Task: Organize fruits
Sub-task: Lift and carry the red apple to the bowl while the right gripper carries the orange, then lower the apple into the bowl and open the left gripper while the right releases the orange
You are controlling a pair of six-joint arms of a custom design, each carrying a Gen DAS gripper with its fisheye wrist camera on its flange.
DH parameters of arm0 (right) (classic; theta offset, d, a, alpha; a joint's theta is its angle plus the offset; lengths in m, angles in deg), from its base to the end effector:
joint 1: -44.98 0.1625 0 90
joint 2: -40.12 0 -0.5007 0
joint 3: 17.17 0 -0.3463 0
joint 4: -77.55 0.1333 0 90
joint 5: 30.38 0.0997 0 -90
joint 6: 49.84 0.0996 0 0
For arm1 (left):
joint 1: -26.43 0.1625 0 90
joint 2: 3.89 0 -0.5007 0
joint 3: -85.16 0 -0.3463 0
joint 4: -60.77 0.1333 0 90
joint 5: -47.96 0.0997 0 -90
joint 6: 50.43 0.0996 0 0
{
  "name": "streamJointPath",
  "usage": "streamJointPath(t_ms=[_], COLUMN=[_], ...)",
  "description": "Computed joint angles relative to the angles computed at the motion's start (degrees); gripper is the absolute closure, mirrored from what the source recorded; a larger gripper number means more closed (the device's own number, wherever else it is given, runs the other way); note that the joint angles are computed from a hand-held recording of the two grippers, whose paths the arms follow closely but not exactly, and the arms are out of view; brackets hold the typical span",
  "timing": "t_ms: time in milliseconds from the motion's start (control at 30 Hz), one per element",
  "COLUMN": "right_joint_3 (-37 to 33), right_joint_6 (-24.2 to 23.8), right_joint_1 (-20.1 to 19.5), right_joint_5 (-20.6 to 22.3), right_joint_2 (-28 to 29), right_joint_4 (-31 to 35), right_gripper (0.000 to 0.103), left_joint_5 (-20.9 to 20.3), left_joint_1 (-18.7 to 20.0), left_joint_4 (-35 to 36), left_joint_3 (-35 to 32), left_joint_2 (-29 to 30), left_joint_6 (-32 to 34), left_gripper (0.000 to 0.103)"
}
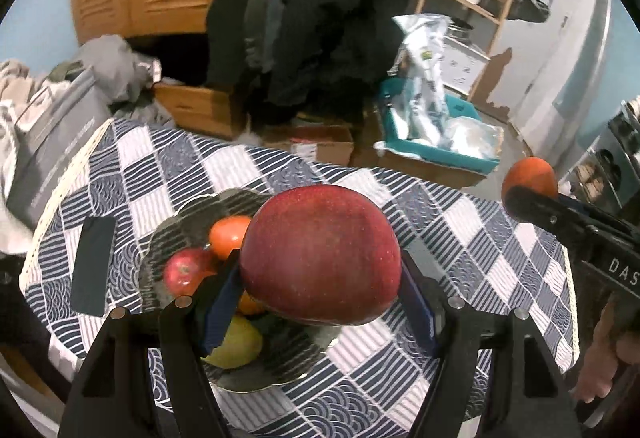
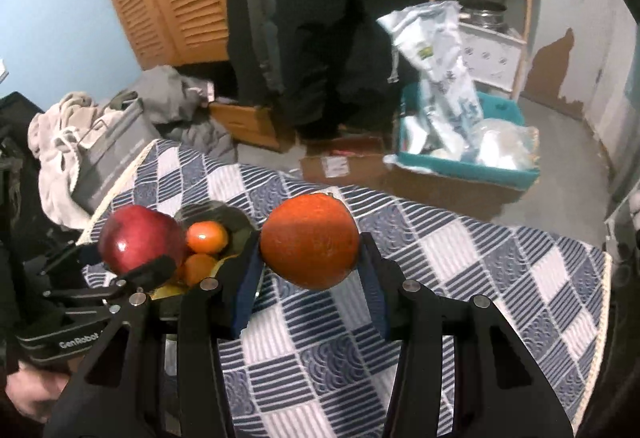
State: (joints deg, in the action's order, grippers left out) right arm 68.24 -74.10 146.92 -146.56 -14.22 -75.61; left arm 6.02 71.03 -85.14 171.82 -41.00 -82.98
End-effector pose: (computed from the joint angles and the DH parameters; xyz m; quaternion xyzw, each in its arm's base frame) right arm 0.2365 -0.6864 0.3678 0.2313 -0.9092 0.2443 0.2453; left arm -0.3745 -0.6605 0.1460 0.0796 0.9087 -0.2951 0.2842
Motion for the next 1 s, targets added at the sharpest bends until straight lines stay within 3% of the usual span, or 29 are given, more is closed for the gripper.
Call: streamJointPath(t_ms=[533,1000], right_joint_3=[-5.8,-9.6], right_joint_6=[2.9,6.9], right_joint_1=[0.3,-1.1], right_joint_5=[0.8,3.3], right_joint_2=[8.6,13.7], right_joint_4=[8.2,15.0], right_gripper=[0.057,0.057], left_joint_5=[0.0,-1.3], left_joint_1=[4.3,5.9], left_joint_4=[1.4,2.2], left_joint_3=[4.2,5.2], left_joint_2=[-2.8,-3.2], left_joint_6=[-6.0,-6.9], left_gripper=[0.028,0.028])
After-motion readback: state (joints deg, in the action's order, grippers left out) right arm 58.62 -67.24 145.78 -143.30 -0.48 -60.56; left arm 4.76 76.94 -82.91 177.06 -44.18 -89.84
